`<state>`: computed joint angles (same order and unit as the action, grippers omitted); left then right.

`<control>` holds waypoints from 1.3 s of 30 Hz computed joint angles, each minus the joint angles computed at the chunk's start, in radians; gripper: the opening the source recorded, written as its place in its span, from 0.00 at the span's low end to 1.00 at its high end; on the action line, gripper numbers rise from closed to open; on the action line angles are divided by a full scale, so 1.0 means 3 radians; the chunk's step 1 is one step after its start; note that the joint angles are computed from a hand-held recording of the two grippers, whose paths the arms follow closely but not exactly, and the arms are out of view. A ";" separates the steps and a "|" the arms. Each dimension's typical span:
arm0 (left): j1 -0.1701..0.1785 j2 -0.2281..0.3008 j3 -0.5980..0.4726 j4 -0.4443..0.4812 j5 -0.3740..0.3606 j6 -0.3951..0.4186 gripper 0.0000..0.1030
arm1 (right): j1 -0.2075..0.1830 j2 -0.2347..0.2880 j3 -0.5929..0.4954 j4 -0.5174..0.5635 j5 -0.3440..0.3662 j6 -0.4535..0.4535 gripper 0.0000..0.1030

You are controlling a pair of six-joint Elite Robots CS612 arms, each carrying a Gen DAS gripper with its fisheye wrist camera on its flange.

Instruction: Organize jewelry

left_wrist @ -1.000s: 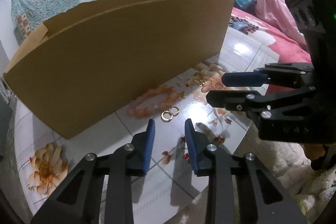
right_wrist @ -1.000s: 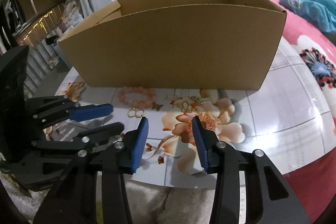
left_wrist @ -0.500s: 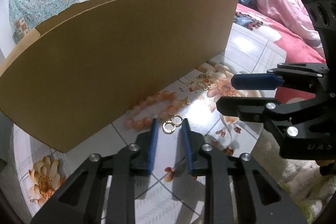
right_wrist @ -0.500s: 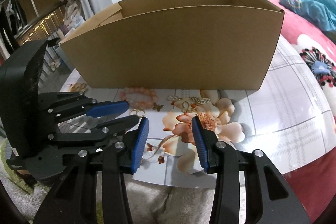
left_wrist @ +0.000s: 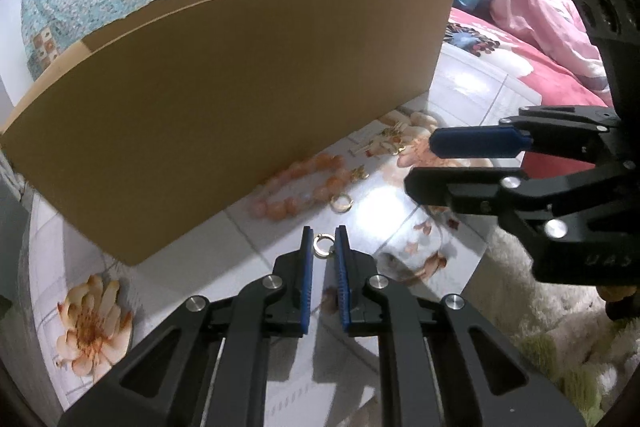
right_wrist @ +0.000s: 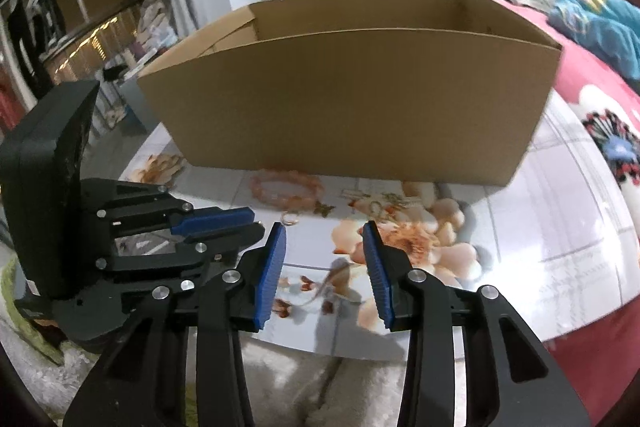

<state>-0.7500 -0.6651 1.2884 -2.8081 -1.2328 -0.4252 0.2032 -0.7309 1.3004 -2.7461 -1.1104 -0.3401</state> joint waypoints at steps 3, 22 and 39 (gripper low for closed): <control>0.0000 -0.0036 0.0070 -0.0019 0.0020 -0.0062 0.10 | 0.0033 0.0040 -0.0068 0.0101 0.0009 -0.0123 0.29; 0.0020 -0.0104 0.0237 -0.0185 -0.0007 -0.0151 0.09 | 0.0177 0.0178 -0.0236 0.0059 -0.0293 -0.0448 0.13; 0.0029 -0.0112 0.0264 -0.0245 -0.0020 -0.0164 0.08 | 0.0111 0.0072 -0.0074 0.0058 -0.0226 -0.0385 0.00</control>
<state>-0.7412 -0.6987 1.3677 -2.8816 -1.2387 -0.4745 0.2364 -0.7092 1.2781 -2.7286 -1.1783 -0.4556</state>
